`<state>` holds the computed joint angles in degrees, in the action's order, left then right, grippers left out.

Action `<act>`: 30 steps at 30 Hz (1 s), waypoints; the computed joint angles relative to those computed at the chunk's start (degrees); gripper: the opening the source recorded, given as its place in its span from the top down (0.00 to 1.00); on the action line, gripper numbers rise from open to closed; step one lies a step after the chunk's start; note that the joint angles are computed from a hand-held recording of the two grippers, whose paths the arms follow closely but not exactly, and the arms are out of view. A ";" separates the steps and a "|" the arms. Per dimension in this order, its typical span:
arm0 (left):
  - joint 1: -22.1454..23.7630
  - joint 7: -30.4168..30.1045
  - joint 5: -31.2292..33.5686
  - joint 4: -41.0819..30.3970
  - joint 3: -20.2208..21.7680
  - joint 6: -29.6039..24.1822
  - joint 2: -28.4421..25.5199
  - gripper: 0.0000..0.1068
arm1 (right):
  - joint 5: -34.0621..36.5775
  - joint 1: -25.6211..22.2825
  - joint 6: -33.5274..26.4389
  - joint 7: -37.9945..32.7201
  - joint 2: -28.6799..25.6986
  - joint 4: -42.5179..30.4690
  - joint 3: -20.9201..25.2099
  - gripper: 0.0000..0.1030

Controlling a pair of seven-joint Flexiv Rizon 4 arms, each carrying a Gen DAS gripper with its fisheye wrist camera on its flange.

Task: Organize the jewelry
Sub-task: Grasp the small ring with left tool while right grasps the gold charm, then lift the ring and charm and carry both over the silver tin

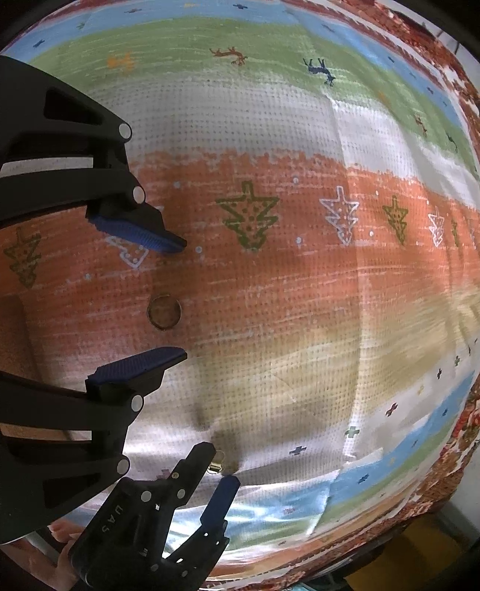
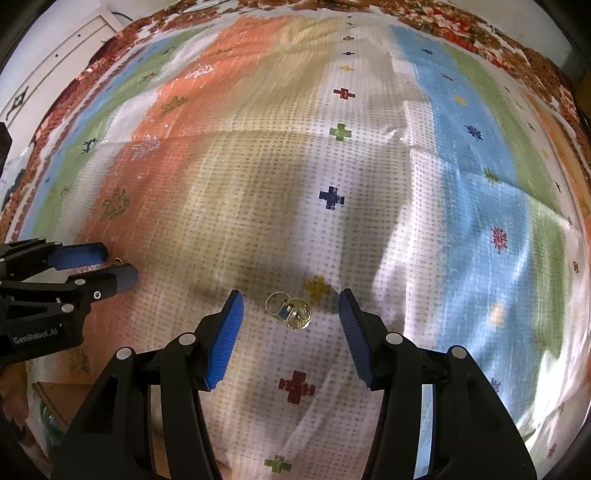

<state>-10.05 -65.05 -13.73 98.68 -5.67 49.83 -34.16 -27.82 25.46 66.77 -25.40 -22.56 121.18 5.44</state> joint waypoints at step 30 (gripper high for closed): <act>-1.12 -1.45 4.63 0.16 1.31 2.59 -0.09 0.82 | 0.23 -0.21 -0.08 -0.73 0.19 0.29 0.37 0.82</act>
<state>-11.17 -66.49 -9.10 98.84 -4.36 52.41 -34.25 -27.59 25.25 66.69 -26.13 -22.36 121.47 5.81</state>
